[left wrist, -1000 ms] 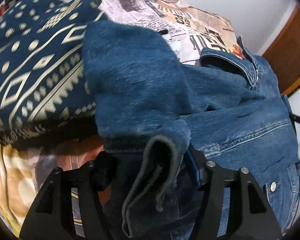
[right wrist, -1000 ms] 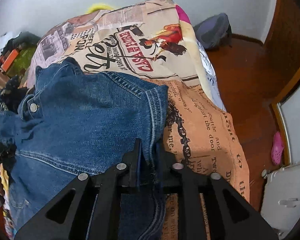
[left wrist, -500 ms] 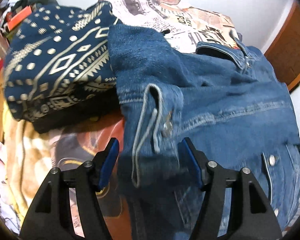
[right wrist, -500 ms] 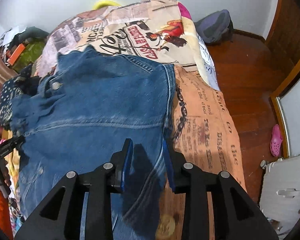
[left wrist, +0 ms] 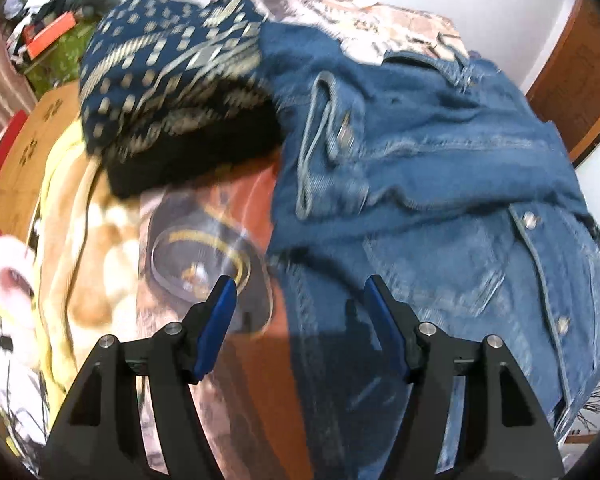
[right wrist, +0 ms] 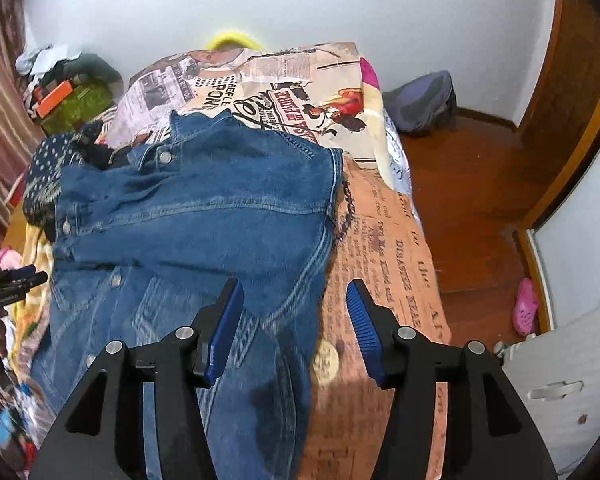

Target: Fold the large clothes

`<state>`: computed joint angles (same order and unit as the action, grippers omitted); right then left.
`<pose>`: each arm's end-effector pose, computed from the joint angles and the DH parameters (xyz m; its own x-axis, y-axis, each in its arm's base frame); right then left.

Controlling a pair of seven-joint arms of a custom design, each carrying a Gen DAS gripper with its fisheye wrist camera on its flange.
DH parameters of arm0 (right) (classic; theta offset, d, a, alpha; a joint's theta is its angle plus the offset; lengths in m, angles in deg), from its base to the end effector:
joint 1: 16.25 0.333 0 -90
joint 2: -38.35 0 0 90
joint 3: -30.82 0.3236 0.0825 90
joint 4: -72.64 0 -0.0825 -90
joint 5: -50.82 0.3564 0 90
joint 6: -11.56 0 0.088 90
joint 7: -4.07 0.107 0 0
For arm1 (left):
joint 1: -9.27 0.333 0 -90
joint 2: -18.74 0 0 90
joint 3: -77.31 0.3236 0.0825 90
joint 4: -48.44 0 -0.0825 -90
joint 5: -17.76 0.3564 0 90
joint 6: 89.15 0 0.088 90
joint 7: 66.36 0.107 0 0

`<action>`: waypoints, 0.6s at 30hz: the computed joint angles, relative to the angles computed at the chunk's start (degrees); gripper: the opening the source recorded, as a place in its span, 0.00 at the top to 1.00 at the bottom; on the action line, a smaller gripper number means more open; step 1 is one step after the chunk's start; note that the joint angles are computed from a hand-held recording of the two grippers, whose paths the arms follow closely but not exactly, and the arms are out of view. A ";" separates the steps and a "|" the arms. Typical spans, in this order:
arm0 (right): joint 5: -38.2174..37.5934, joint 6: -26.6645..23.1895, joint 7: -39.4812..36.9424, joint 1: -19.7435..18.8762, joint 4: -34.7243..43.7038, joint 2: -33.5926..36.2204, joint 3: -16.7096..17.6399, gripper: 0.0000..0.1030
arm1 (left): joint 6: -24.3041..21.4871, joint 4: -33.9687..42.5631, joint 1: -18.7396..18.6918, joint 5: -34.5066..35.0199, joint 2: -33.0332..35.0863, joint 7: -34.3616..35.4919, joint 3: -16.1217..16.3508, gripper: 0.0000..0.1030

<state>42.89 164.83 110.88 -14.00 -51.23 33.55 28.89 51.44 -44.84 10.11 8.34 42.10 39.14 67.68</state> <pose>0.5395 0.0067 0.5220 -0.1682 -0.9846 -0.0477 -0.8081 0.1655 -0.5653 0.6773 -0.0873 0.4525 -0.3074 -0.9464 0.0993 -0.8691 0.2367 -0.4344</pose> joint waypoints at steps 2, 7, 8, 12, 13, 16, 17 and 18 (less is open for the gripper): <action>-2.18 -0.04 1.33 -0.09 -1.58 -1.26 0.51 0.51 | -1.42 -2.32 1.70 -2.90 -1.27 1.33 -0.80 0.36; -5.13 -0.56 3.60 0.16 -5.56 -3.40 1.62 0.51 | -4.01 -6.60 3.10 -7.06 -3.31 3.04 -0.80 0.36; -5.53 -0.83 4.03 0.20 -6.11 -3.68 1.81 0.51 | -4.88 -7.52 3.39 -7.80 -3.75 3.30 -0.70 0.36; -7.81 -2.01 6.62 0.32 -8.83 -4.36 2.66 0.51 | -6.98 -10.65 4.19 -11.21 -5.29 4.97 -0.62 0.36; -7.94 -2.20 7.05 0.40 -9.37 -4.60 2.68 0.51 | -7.02 -11.37 4.48 -12.64 -5.74 5.66 -0.73 0.36; -6.12 -2.37 7.59 0.81 -11.46 -5.19 2.28 0.51 | -7.11 -13.63 5.14 -17.23 -7.11 7.44 -0.91 0.36; -3.85 -1.89 6.97 1.20 -12.55 -5.64 1.71 0.51 | -7.87 -14.10 5.65 -19.75 -7.40 8.40 -1.14 0.36; -1.93 -1.14 6.33 1.51 -13.69 -6.21 1.31 0.51 | -8.70 -14.41 6.03 -21.86 -7.58 9.33 -1.22 0.36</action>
<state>40.96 163.69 117.22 -12.49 -64.92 27.34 30.20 42.74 -59.25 16.14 -13.52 34.52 48.47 66.46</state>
